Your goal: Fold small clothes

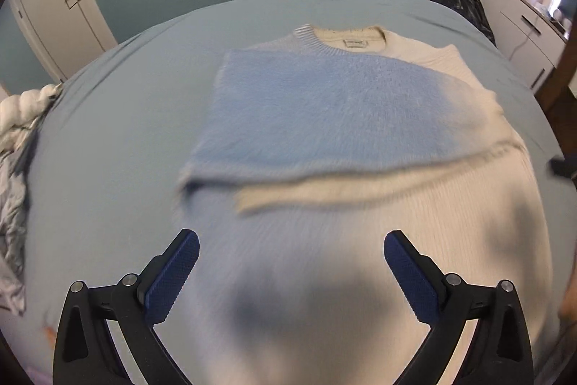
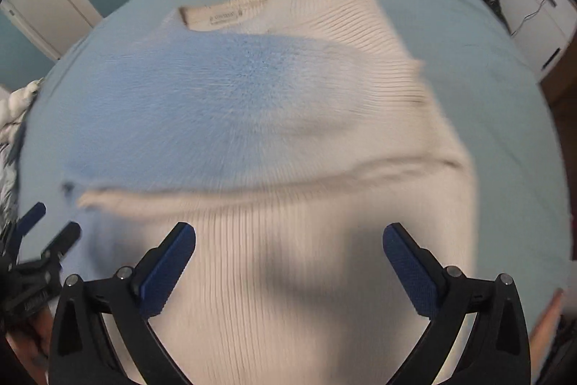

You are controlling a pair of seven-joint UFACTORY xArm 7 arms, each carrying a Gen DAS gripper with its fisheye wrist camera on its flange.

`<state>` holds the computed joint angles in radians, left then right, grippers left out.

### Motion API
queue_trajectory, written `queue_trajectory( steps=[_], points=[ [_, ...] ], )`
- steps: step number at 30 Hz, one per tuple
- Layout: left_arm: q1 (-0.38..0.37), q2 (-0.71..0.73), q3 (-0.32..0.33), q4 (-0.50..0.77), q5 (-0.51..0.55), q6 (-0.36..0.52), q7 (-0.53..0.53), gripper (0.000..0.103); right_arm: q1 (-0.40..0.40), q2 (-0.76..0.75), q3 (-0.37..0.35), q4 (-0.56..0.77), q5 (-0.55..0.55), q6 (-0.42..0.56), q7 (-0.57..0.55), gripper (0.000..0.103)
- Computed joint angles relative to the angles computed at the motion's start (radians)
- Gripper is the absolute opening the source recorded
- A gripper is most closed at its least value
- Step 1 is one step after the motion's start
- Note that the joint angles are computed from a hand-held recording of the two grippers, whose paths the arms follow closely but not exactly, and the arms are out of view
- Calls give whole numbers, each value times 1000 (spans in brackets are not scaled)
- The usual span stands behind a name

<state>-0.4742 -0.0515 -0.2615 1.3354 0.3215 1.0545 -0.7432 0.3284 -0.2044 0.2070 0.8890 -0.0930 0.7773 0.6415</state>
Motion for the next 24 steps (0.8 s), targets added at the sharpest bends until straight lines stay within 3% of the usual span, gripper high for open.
queue_trajectory(
  steps=[3, 5, 9, 13, 15, 20, 24],
  points=[
    [12, -156, 8, -84, -96, 65, 10, 103, 2, -220, 49, -47, -132, 127, 74, 102],
    [26, -261, 8, -150, -155, 80, 7, 103, -42, -293, 86, -45, -155, 148, 79, 102],
    [52, -447, 1, -276, -259, 95, -13, 103, 55, -480, -10, -79, 108, 239, 50, 102],
    [68, -577, 0, -404, -362, 69, -46, 103, 174, -684, -88, -193, 433, 184, 36, 102],
    [67, -593, 1, -437, -398, 67, -36, 103, 217, -711, -95, -212, 523, 182, 7, 102],
    [40, -593, 2, -538, -480, 10, 11, 103, 205, -681, 3, -215, 487, 233, -38, 102],
    [25, -562, -4, -616, -521, -47, 14, 103, 140, -703, 53, -242, 399, 339, 30, 102]
  ],
)
